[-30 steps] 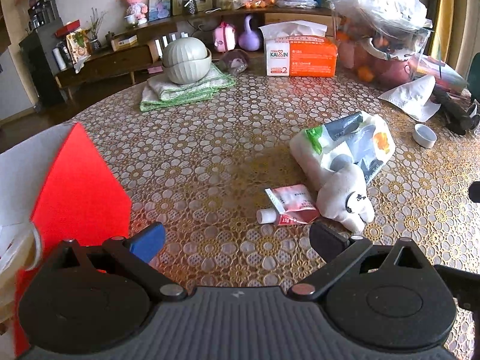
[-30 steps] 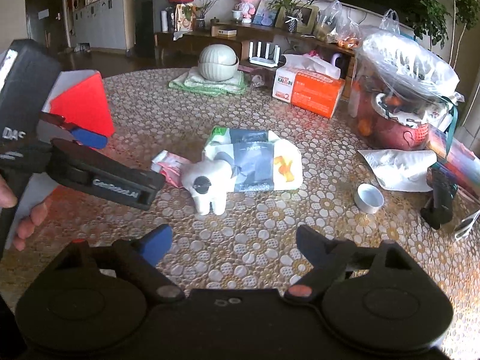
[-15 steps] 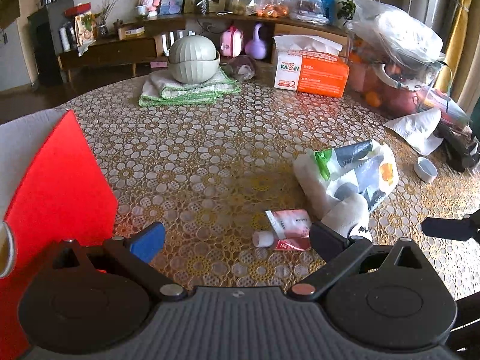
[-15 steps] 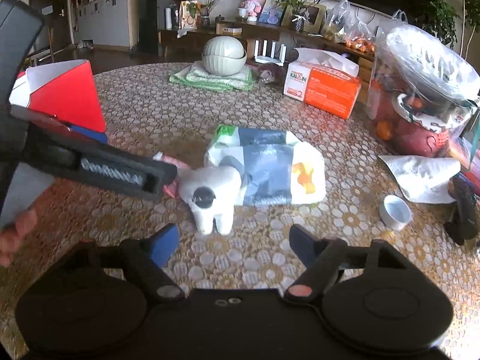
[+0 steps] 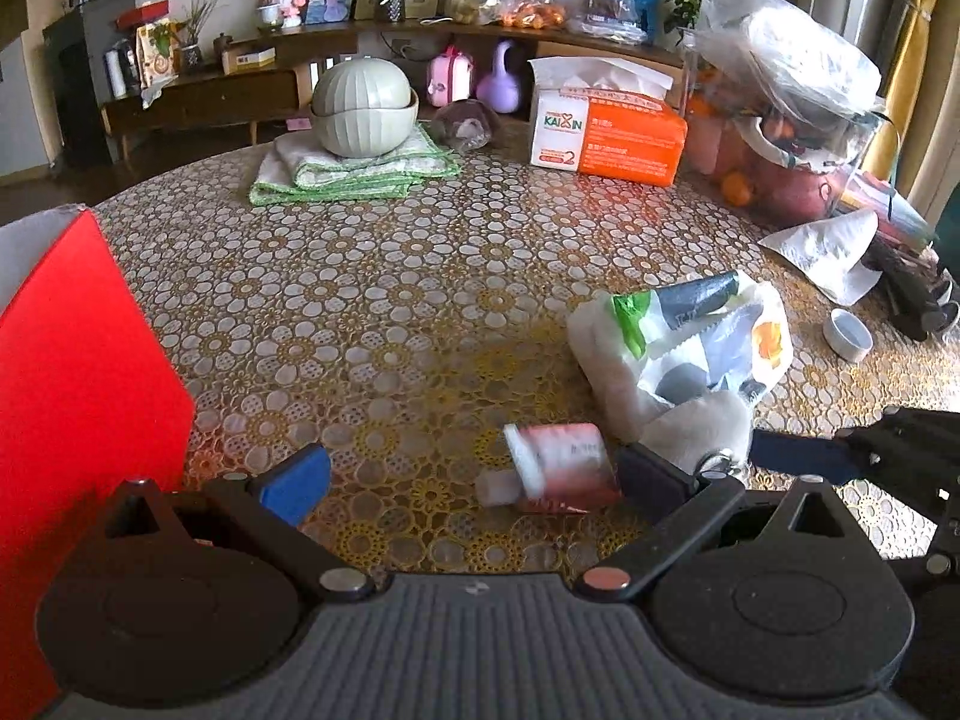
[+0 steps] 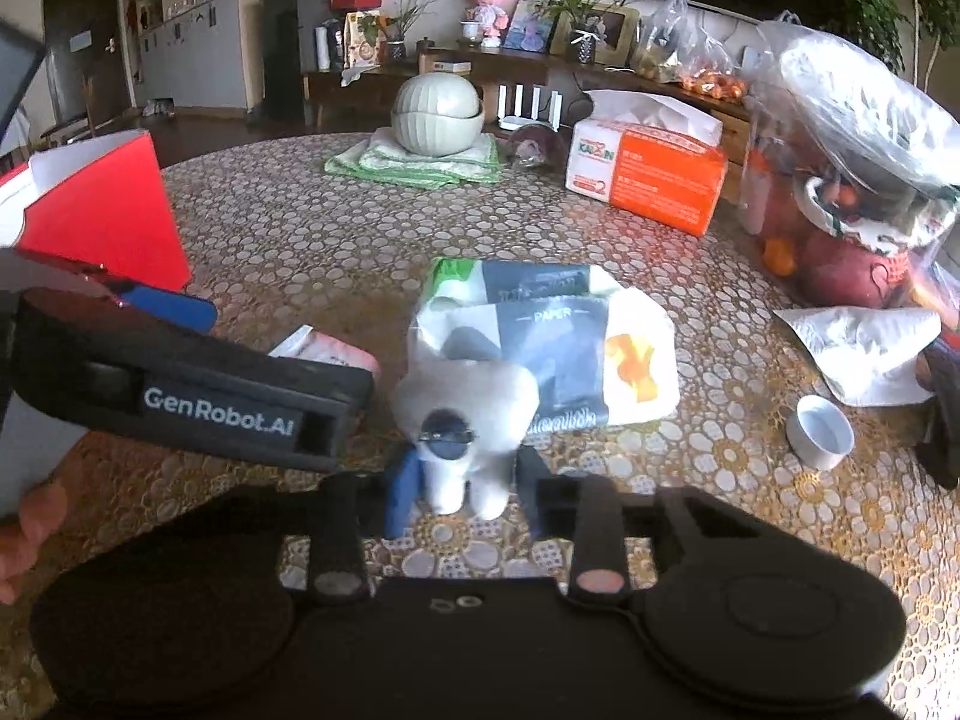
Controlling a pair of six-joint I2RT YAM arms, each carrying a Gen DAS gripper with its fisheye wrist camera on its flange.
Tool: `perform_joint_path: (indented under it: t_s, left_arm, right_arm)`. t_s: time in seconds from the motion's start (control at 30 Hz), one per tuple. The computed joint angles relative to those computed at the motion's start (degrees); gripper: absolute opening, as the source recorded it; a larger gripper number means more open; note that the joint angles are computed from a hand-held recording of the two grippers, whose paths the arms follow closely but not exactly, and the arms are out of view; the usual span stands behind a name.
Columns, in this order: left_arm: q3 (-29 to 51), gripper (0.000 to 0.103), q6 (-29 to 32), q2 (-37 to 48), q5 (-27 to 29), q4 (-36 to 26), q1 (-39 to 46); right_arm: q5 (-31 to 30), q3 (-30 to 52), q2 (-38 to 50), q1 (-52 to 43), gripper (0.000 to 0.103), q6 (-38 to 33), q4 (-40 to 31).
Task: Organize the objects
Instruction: 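Grasp the white plush toy with the right tool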
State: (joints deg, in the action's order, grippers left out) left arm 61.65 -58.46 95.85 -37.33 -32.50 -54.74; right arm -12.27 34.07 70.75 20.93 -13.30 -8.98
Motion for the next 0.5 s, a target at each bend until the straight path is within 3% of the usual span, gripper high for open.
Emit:
perform_joint_path:
  t_s: [0.5]
  left_arm:
    - [-0.7, 0.102, 3.9, 2.3, -2.3, 3.7, -2.2]
  right_arm:
    - [-2.3, -0.8, -1.4, -5.0, 0.032, -3.0, -2.0]
